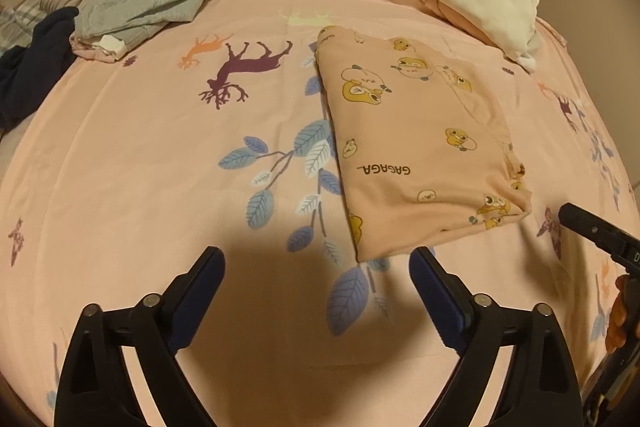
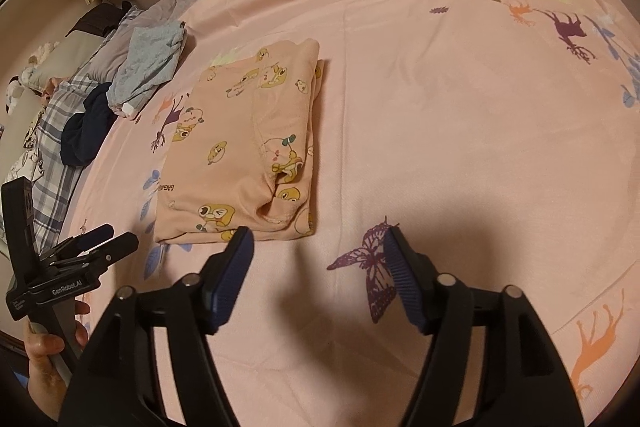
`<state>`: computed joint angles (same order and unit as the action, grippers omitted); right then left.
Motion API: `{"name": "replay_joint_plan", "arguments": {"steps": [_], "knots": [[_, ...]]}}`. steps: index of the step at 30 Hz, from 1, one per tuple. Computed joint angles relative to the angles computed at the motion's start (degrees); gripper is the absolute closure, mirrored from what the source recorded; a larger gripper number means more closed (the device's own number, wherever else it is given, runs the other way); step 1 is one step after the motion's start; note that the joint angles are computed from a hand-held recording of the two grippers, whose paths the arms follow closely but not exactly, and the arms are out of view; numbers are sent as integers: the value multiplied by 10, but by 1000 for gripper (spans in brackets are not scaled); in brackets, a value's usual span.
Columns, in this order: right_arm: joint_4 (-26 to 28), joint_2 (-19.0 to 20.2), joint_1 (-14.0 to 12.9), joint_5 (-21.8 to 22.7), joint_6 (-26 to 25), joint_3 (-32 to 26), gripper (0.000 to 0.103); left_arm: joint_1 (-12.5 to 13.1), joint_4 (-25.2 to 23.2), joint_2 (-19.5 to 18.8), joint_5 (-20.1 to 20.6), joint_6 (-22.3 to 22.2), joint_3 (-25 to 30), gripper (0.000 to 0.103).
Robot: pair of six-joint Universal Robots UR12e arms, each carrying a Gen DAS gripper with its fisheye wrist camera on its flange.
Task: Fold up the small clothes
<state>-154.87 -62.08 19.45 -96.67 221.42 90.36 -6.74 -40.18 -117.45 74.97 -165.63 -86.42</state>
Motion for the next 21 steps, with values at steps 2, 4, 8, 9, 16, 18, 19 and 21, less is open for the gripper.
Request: {"name": "replay_joint_plan", "arguments": {"steps": [2, 4, 8, 9, 16, 18, 19, 21], "knots": [[2, -1, 2, -5, 0, -1, 27, -1, 5, 3, 0, -2, -3, 6], [2, -3, 5, -12, -3, -2, 22, -1, 8, 6, 1, -4, -6, 6], [-9, -6, 14, -31, -16, -5, 1, -2, 18, 16, 1, -9, -13, 5], [-13, -7, 17, -37, -21, -6, 0, -2, 21, 19, 0, -10, -16, 4], [-1, -13, 35, -78, -60, -21, 0, -2, 49, 43, 0, -19, -34, 2], [7, -15, 42, -95, -68, -26, 0, -6, 55, 49, 22, -24, -37, 2], [10, -16, 46, -104, -71, -29, 0, -8, 62, 53, 34, -27, -41, 2], [15, -20, 52, -117, -74, -31, 0, -10, 73, 58, 52, -27, -45, 2]]}}
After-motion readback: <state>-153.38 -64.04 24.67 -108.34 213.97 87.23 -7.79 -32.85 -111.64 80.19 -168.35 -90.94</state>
